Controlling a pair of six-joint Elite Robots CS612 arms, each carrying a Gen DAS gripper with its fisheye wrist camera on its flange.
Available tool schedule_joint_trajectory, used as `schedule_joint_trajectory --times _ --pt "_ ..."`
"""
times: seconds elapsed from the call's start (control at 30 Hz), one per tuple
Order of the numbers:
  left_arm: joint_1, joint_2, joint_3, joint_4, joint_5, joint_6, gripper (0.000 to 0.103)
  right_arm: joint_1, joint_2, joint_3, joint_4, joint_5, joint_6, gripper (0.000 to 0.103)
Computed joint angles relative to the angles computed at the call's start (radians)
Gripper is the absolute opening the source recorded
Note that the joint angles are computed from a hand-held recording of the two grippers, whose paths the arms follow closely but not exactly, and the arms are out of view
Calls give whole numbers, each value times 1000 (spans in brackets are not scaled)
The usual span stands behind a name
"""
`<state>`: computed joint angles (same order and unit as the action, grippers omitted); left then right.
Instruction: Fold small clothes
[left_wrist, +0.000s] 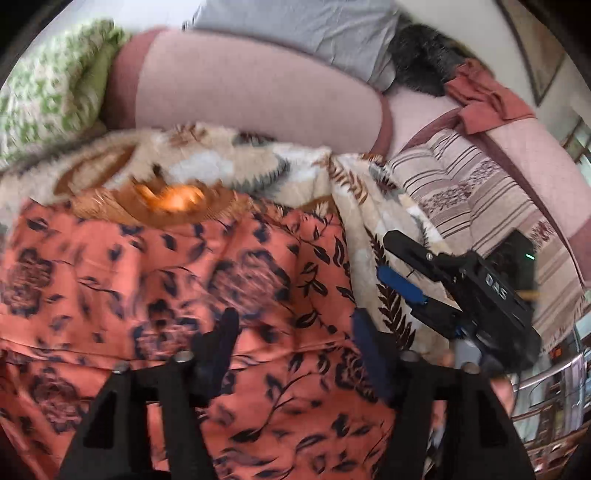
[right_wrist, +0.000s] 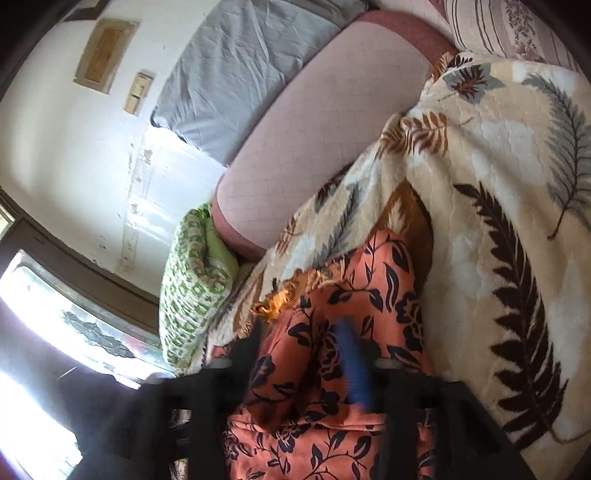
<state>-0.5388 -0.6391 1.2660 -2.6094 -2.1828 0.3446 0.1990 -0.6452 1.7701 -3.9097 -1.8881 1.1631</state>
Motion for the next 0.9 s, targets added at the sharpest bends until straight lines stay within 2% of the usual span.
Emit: schedule_joint_trajectory --times 0.1,0.13,0.23,0.27,0.33,0.4,0.47,0.5,0.6,0.67,0.73,0.77,0.83,0.87,0.9 --pt "30 -12 16 -84 13 33 72 14 2 -20 7 -36 -48 77" --pt "40 -11 22 -141 37 24 72 20 -2 -26 32 -48 -75 77" --pt "60 21 1 -251 145 -64 72 43 -4 -61 87 -77 -195 77" --pt "66 38 -20 -264 191 -114 72 46 1 -74 72 -55 -228 77" --pt "80 80 -74 -276 258 -232 72 48 21 -109 12 50 -310 76" --pt "92 113 -113 -283 283 -308 72 55 41 -160 26 143 -384 76" --pt "91 142 -153 -258 341 -361 72 52 62 -200 66 218 -369 75" --pt "91 158 -174 -246 358 -386 72 45 83 -229 86 280 -321 73" --pt "90 197 -228 -190 408 -427 72 40 112 -277 153 333 -269 63" --pt "85 218 -261 -128 458 -423 72 44 106 -284 258 292 -277 49" --pt "85 220 -258 -137 466 -415 72 49 91 -263 304 192 -254 42" --pt "81 217 -254 -136 483 -391 72 51 83 -245 305 129 -223 41" --pt "78 211 -246 -136 502 -370 72 62 57 -192 320 -61 -134 41" --pt "79 211 -244 -136 506 -368 72 70 40 -169 378 -162 -75 41" --pt "77 211 -243 -135 513 -367 72 72 23 -145 437 -233 -8 41"
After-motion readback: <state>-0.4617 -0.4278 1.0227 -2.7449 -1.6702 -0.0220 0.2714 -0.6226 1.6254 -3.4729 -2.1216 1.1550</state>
